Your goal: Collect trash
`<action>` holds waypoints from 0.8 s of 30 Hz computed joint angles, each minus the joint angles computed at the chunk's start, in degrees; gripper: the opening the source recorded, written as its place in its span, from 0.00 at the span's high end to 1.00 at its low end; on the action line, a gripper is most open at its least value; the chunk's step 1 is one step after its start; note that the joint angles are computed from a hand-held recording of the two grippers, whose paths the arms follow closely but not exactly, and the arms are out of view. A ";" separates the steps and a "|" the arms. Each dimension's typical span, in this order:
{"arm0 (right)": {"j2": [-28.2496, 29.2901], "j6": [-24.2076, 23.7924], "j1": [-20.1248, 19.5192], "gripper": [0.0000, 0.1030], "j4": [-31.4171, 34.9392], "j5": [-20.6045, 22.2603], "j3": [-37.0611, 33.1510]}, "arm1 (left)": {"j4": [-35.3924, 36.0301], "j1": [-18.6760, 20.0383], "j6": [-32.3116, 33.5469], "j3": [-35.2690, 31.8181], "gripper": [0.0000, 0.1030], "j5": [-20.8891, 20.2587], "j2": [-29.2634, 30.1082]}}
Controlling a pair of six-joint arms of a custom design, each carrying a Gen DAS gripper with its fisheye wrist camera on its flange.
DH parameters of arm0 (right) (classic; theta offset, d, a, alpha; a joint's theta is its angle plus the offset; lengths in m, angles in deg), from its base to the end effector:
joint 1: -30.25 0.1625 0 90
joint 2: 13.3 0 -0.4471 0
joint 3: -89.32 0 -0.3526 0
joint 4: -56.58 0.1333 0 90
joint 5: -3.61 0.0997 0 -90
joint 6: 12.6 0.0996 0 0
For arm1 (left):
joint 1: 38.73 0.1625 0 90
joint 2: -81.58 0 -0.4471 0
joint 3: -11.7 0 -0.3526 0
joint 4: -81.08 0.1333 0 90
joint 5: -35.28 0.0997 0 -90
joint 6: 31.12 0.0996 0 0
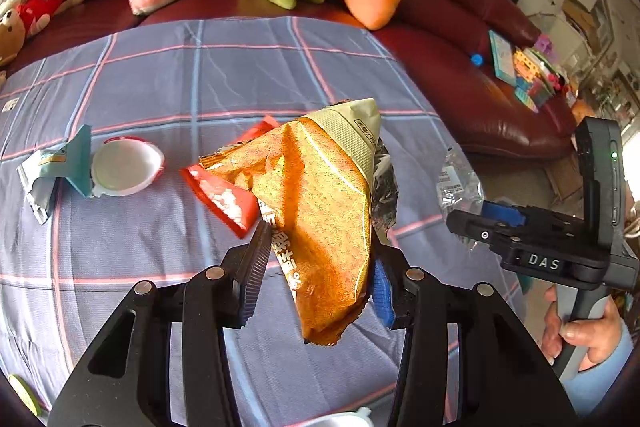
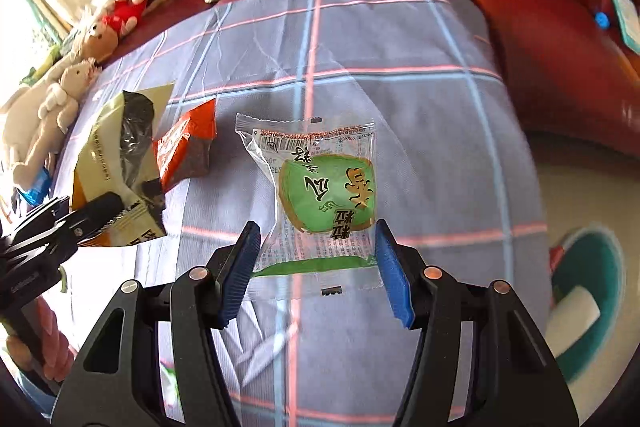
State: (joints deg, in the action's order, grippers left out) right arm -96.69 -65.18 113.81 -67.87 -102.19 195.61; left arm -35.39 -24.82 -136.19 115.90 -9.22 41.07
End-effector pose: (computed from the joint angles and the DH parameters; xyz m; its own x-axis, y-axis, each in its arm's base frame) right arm 0.0502 -0.5019 0.3955 -0.6646 -0.6747 0.3211 -0.6877 0.7203 0.0902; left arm -0.4686 -0.3266 0.0210 -0.8115 -0.3887 -0.4364 0.0407 0.7073 -0.7057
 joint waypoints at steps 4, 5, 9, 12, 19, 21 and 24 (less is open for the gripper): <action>-2.58 -0.11 -2.76 0.46 2.72 2.31 -2.59 | -1.37 0.47 4.99 -4.39 0.55 -0.13 3.25; -3.04 -0.15 -3.43 0.46 3.26 2.85 -3.28 | -2.03 0.70 6.57 -5.54 0.55 -0.18 4.13; -4.71 -0.06 -7.13 0.45 6.03 5.89 -7.57 | -4.17 1.91 13.94 -11.58 0.55 -0.72 8.50; -5.24 0.02 -10.18 0.45 6.96 8.10 -11.18 | -4.68 2.65 19.63 -17.31 0.55 -0.19 12.43; -5.50 -0.28 -15.14 0.45 9.15 9.37 -15.30 | -4.64 4.18 19.49 -21.38 0.58 -2.26 16.09; -5.19 -0.16 -15.58 0.45 10.31 9.41 -15.87 | -3.38 3.85 17.33 -20.54 0.58 -2.09 15.28; -4.96 -0.64 -15.30 0.45 10.89 9.51 -15.25 | 2.49 2.98 11.97 -19.57 0.46 -0.58 13.54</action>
State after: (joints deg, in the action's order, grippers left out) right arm -101.65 -65.82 98.50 -56.97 -92.68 180.36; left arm -32.90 -21.85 -124.22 96.33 -9.80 54.61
